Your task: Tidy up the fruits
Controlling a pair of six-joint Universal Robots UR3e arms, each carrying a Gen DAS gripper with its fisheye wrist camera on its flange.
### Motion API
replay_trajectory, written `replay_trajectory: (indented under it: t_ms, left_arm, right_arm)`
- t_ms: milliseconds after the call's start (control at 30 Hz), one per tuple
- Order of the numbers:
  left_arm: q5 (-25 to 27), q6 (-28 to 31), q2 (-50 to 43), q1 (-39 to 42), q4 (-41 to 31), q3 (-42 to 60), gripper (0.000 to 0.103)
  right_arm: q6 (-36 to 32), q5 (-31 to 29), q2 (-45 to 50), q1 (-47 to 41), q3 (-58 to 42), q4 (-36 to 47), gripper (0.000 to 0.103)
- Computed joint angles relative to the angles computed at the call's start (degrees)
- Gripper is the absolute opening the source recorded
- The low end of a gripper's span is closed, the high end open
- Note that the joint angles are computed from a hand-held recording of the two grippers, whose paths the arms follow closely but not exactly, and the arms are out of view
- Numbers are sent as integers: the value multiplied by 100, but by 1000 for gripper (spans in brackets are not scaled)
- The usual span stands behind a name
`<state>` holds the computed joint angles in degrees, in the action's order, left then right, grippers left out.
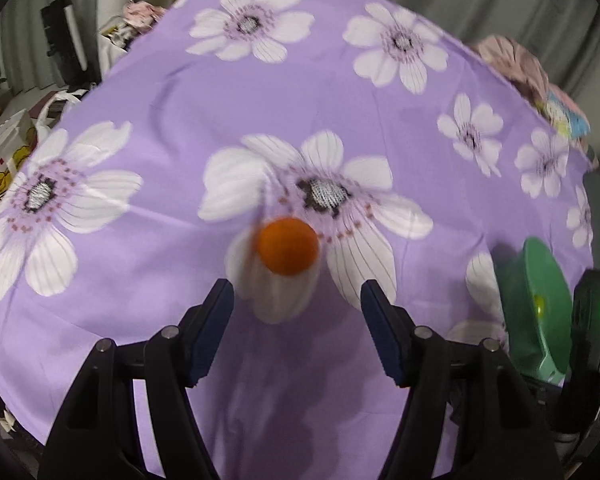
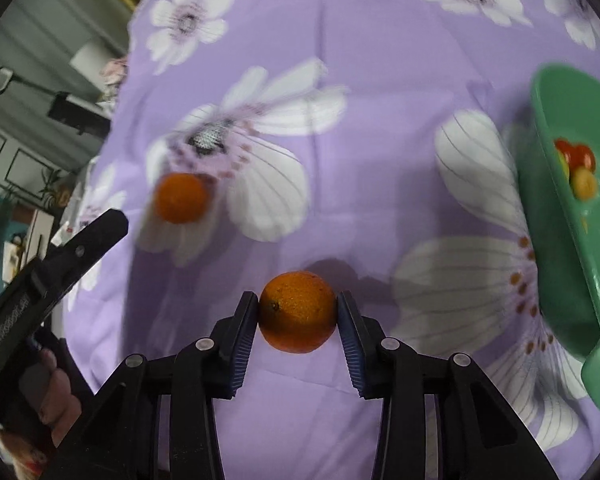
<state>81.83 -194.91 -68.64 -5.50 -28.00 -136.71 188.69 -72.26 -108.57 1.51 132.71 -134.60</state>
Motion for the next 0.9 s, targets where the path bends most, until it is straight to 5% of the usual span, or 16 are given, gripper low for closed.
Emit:
replay_trajectory:
  t_ms: [200, 333, 467, 700, 900]
  left_arm:
    - [204, -129, -267, -258, 15, 85, 64]
    - [-590, 287, 152, 38, -146, -112, 64]
    - [-463, 198, -166, -367, -8, 64, 64]
    - [-825, 421, -1200, -1058, 6, 573, 64]
    - [-557, 355, -1663, -1475, 88, 835, 61]
  right_arm:
    - [-78, 120, -79, -99, 95, -85, 41]
    - [-419, 432, -1032, -555, 324, 327, 41]
    - [-784, 970, -1756, -1275, 526, 723, 41]
    - [-1989, 1962, -2641, -2770, 488, 2623, 41]
    - [-1914, 1940, -2254, -2439, 478, 2408, 41]
